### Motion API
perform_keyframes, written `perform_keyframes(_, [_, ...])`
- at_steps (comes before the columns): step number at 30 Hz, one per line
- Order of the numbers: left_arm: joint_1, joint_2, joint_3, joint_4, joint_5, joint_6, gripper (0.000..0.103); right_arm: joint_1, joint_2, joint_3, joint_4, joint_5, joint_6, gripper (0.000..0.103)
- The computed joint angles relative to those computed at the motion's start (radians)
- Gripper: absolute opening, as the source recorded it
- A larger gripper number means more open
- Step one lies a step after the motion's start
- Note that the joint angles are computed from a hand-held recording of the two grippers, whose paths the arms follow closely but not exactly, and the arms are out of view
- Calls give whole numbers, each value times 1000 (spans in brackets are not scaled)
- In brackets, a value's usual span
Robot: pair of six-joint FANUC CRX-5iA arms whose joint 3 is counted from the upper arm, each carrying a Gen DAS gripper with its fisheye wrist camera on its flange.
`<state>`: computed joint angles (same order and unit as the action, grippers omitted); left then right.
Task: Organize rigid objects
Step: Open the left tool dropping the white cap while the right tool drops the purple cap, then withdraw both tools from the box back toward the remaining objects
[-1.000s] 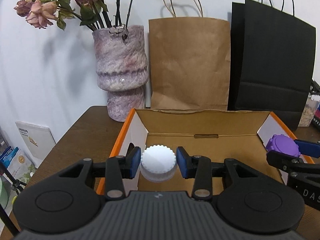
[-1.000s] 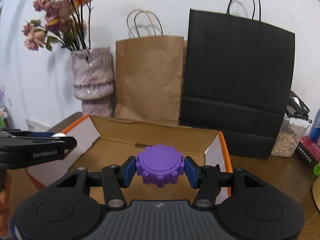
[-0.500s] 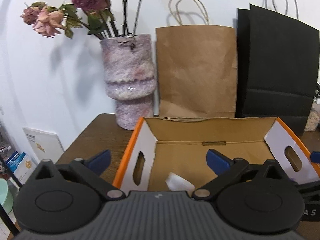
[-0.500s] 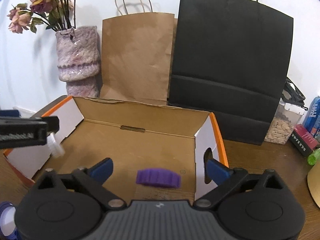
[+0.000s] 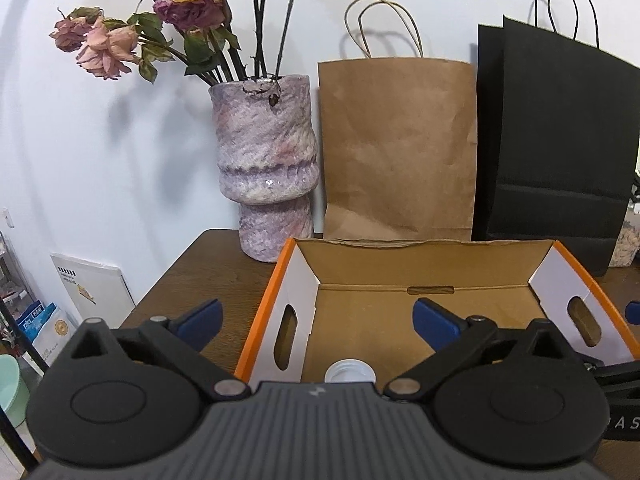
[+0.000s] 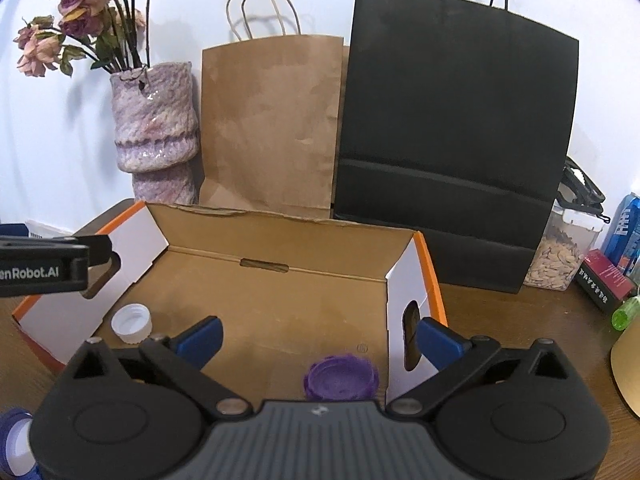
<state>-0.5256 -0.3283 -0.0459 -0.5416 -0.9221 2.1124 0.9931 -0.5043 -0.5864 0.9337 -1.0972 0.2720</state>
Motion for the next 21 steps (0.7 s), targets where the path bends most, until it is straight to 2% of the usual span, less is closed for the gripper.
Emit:
perform_keyframes(9, [1, -81, -31, 30, 3, -20, 103, 98, -66, -25, 69, -82, -58, 103])
perform_keyframes(15, [-28, -136, -51, 27, -26, -31, 103, 217, -116, -47, 125, -190, -121, 103])
perform_keyframes(21, [-74, -189, -65, 5, -65, -9, 103, 371, -155, -60, 169, -338, -180, 103])
